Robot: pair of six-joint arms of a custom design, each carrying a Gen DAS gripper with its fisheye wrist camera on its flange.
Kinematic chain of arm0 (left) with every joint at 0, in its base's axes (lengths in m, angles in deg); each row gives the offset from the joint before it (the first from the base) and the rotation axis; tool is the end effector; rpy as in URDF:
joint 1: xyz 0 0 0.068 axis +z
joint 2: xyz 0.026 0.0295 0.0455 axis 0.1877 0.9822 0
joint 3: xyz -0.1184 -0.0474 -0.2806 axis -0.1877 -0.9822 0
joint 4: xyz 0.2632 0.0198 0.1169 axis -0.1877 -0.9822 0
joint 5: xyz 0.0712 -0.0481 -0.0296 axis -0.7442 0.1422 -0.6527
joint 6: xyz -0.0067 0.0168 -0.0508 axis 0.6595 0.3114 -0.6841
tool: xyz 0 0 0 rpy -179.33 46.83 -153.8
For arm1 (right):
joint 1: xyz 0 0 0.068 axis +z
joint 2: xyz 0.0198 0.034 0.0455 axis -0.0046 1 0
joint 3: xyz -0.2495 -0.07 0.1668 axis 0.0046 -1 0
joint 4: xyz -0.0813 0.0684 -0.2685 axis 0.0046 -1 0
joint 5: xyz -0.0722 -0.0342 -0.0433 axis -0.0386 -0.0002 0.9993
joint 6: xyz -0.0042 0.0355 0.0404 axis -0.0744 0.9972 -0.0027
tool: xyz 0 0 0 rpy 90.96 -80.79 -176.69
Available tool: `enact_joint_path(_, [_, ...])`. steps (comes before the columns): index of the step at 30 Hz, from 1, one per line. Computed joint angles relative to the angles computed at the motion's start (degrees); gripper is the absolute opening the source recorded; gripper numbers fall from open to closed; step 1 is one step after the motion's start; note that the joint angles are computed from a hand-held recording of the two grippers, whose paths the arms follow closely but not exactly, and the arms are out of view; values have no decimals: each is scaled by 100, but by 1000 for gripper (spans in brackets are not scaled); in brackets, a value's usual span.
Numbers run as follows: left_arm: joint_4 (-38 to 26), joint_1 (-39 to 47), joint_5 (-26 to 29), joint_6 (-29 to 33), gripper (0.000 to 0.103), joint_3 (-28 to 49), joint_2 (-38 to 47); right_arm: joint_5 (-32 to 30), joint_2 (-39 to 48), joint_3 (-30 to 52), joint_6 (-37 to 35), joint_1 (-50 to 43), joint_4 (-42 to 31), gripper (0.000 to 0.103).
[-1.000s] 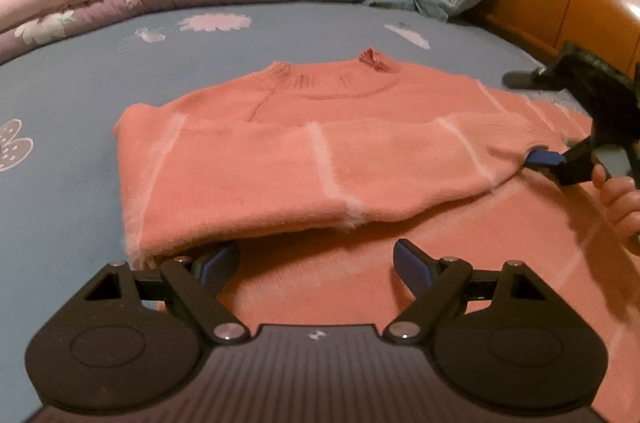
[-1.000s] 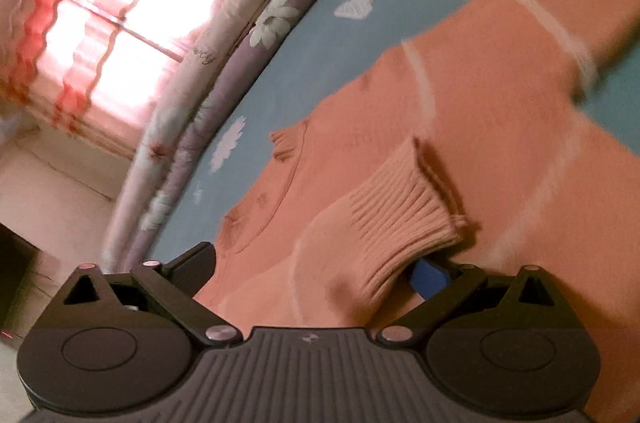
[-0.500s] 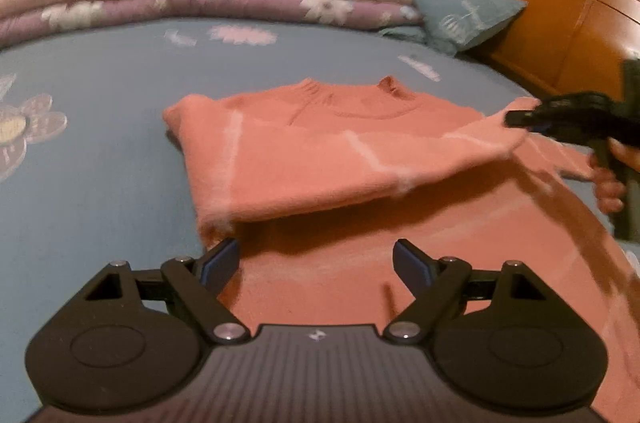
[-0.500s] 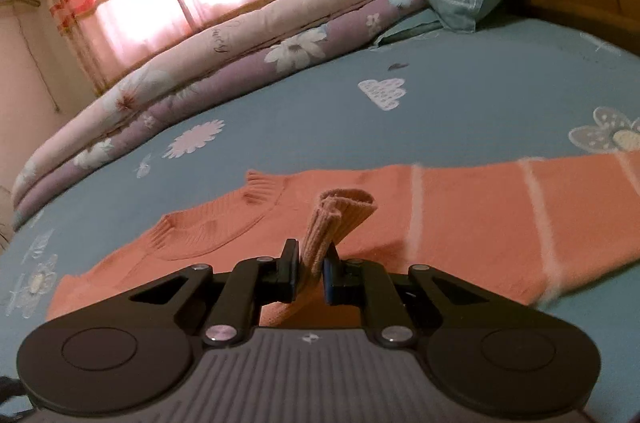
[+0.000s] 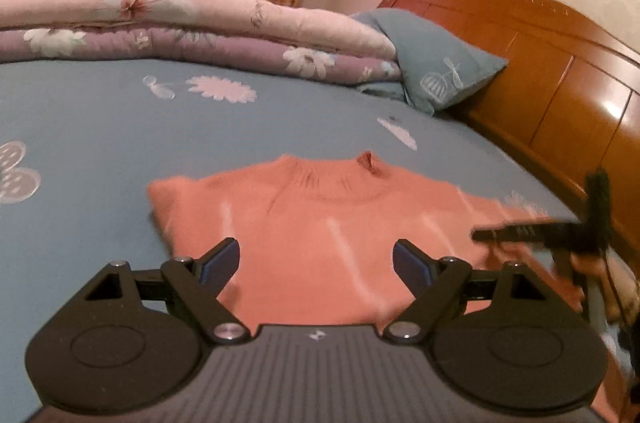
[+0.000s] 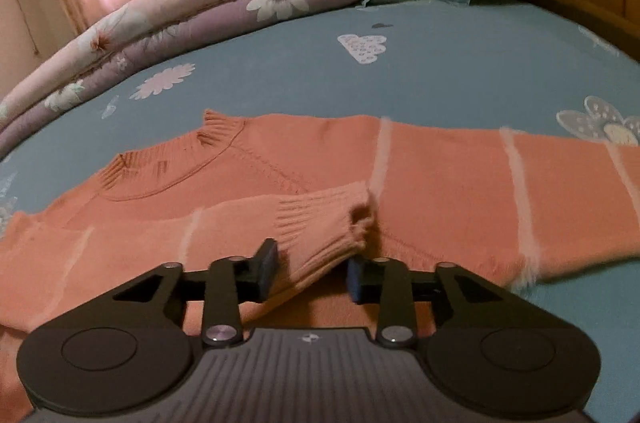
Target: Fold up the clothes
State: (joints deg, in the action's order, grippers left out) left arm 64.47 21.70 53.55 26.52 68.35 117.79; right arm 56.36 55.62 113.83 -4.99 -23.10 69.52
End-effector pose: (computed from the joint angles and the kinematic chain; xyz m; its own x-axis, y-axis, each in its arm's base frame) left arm 0.1636 0.0144 0.1625 -0.5546 -0.1164 -0.8239 0.2099 0.9386 -0.2739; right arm 0.2551 -0.0884 0.1231 -0.7005 0.0990 -0.7068 -0.1031 0.9659 0.2375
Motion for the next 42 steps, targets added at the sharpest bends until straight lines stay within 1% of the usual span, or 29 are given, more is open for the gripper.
enact_joint_path(2, [474, -218, -397, -238, 84, 193, 900, 60, -103, -59, -183, 17, -59, 45])
enact_joint_path(3, [512, -337, -726, -307, 84, 328, 1323, 98, -152, -84, -261, 36, -73, 49])
enact_joint_path(4, [512, -443, -1112, -309, 83, 391, 1624, 135, -203, -100, -342, 54, -100, 53])
enact_joint_path(5, [549, -534, -1488, -300, 79, 405, 1870, 141, -272, -121, -447, 37, -166, 54])
enact_joint_path(6, [785, -535, -1627, -200, 79, 270, 1957, 128, -337, -134, -556, -1, -251, 57])
enact_joint_path(7, [1036, -467, -1563, -64, 81, 69, 1874, 119, -392, -148, -660, -47, -318, 58])
enact_joint_path(8, [1054, -395, -1485, 4, 81, -45, 1722, 114, -440, -162, -768, -85, -370, 58])
enact_joint_path(10, [820, -260, -1369, -36, 80, -93, 1401, 165, -526, -176, -919, -83, -430, 59])
enact_joint_path(13, [188, 192, -788, -75, 80, 3, 845, 88, -807, -244, -1084, -145, -566, 59])
enact_joint_path(17, [-659, 1087, 273, 106, 81, -19, -50, -108, -1212, -190, -1120, -155, -987, 59])
enact_joint_path(19, [-1347, 1473, 816, 409, 81, -2, -456, -234, -1441, -190, -1140, -51, -1235, 59])
enact_joint_path(21, [-2035, 1889, 1641, 982, 81, -28, -729, -366, -1668, -193, -1156, 75, -1476, 59])
enact_joint_path(22, [-2202, 1983, 1923, 1194, 82, -88, -820, -429, -1778, -192, -1162, 141, -1594, 59])
enact_joint_path(23, [-2171, 1901, 2029, 1248, 85, -180, -859, -492, -1886, -189, -1165, 210, -1710, 60])
enact_joint_path(24, [-1932, 1672, 1947, 1159, 85, -273, -776, -506, -1992, -211, -1149, 326, -1819, 60])
enact_joint_path(25, [-1587, 1404, 1737, 970, 85, -359, -638, -475, -2093, -265, -1096, 464, -1860, 60])
enact_joint_path(27, [-575, 881, 976, 452, 84, -571, -253, -383, -2253, -365, -1020, 718, -1876, 60])
enact_joint_path(28, [-49, 794, 632, 255, 80, -675, -25, -332, -2347, -420, -1000, 818, -1873, 60])
enact_joint_path(29, [281, 954, 628, 150, 71, -710, 255, -277, -2451, -478, -986, 906, -1868, 60])
enact_joint_path(30, [494, 1208, 784, 85, 69, -702, 555, -259, -2538, -507, -1014, 948, -1902, 60])
enact_joint_path(31, [534, 1399, 897, 117, 59, -706, 669, -263, -2600, -516, -1070, 944, -1953, 61])
enact_joint_path(32, [472, 1564, 993, 220, 54, -719, 678, -267, -2626, -505, -1119, 908, -2002, 62])
enact_joint_path(33, [404, 1732, 1088, 329, 54, -730, 688, -270, -2637, -485, -1163, 862, -2051, 65])
enact_joint_path(34, [163, 1863, 1171, 432, 55, -731, 520, -307, -2607, -453, -1224, 791, -2083, 66])
enact_joint_path(36, [-641, 2023, 1365, 526, 68, -723, -249, -354, -2415, -374, -1290, 631, -2006, 66])
enact_joint_path(37, [-956, 2027, 1454, 550, 84, -739, -652, -369, -2309, -333, -1311, 556, -1954, 66])
enact_joint_path(38, [-1291, 1962, 1470, 515, 88, -786, -1215, -344, -2184, -284, -1304, 509, -1876, 66])
enact_joint_path(40, [-1570, 1565, 1198, 470, 88, -811, -1728, -220, -1887, -129, -1275, 464, -1739, 66])
enact_joint_path(42, [-1581, 983, 526, 134, 88, -772, -1630, -38, -1626, 57, -1221, 453, -1624, 66])
